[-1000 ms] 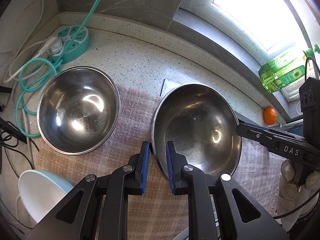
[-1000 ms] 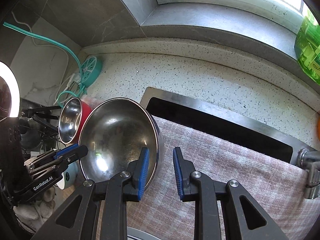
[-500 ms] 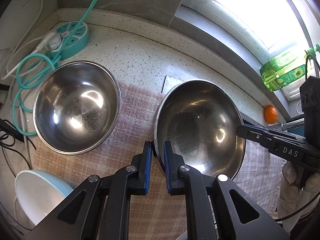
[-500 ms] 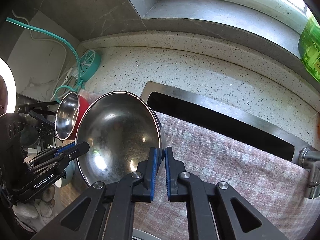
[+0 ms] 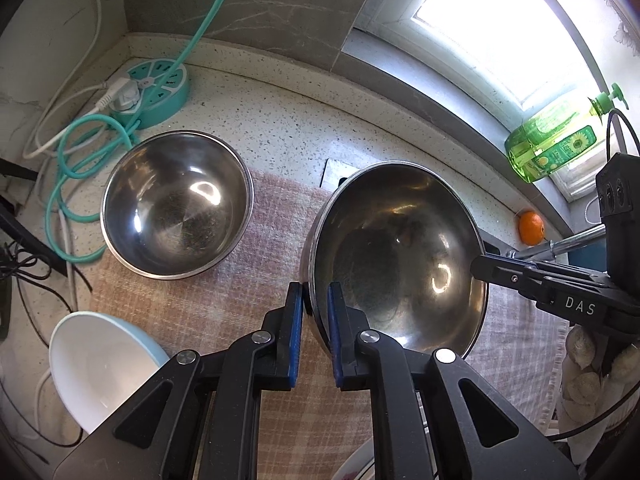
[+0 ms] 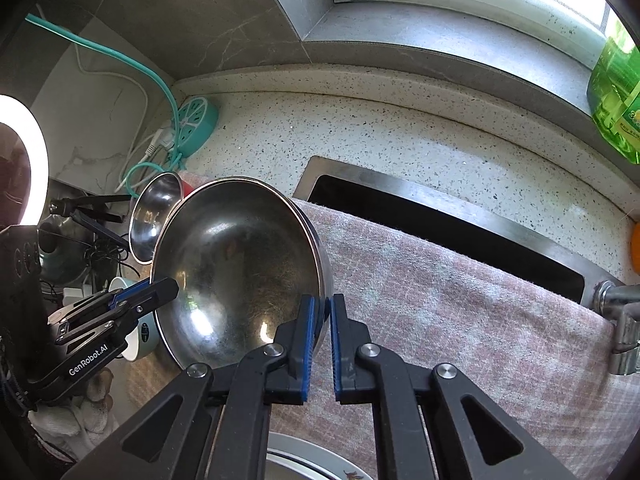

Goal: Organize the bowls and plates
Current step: 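Close both tools on the stainless steel bowl rim, then lift the large steel bowl with both tools and carry it across the cloth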

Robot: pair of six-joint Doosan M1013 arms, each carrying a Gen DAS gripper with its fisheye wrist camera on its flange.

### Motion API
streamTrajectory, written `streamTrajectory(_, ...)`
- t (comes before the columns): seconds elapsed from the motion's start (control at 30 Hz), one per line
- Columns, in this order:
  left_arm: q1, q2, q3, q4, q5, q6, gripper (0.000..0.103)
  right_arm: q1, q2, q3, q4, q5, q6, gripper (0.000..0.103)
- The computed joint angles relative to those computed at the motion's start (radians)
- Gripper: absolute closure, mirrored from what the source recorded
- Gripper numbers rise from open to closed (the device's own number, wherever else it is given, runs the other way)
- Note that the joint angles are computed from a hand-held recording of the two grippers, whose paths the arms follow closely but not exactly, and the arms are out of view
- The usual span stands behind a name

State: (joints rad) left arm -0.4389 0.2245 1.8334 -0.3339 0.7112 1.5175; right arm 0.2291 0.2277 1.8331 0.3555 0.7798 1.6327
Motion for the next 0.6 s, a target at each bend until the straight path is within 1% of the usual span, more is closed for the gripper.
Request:
streamTrajectory(0.2,0.004,-0.045,0.032,-0.008,-0.019,0.007,0.093,0.013,-0.043,0.018,-0.002,-0.003,-0.002,0.096)
streamTrajectory(0.33,0.001,-0.081,0.060,0.009,-0.035,-0.001,0.093,0.031,-0.066,0.030,-0.019,-0.010,0.010,0.096)
streamTrajectory(0.6,0.010,-0.146,0.113,0.024,-0.043,-0.022,0.093,0.065,-0.101,0.058,0.008,-0.015,0.003,0.096)
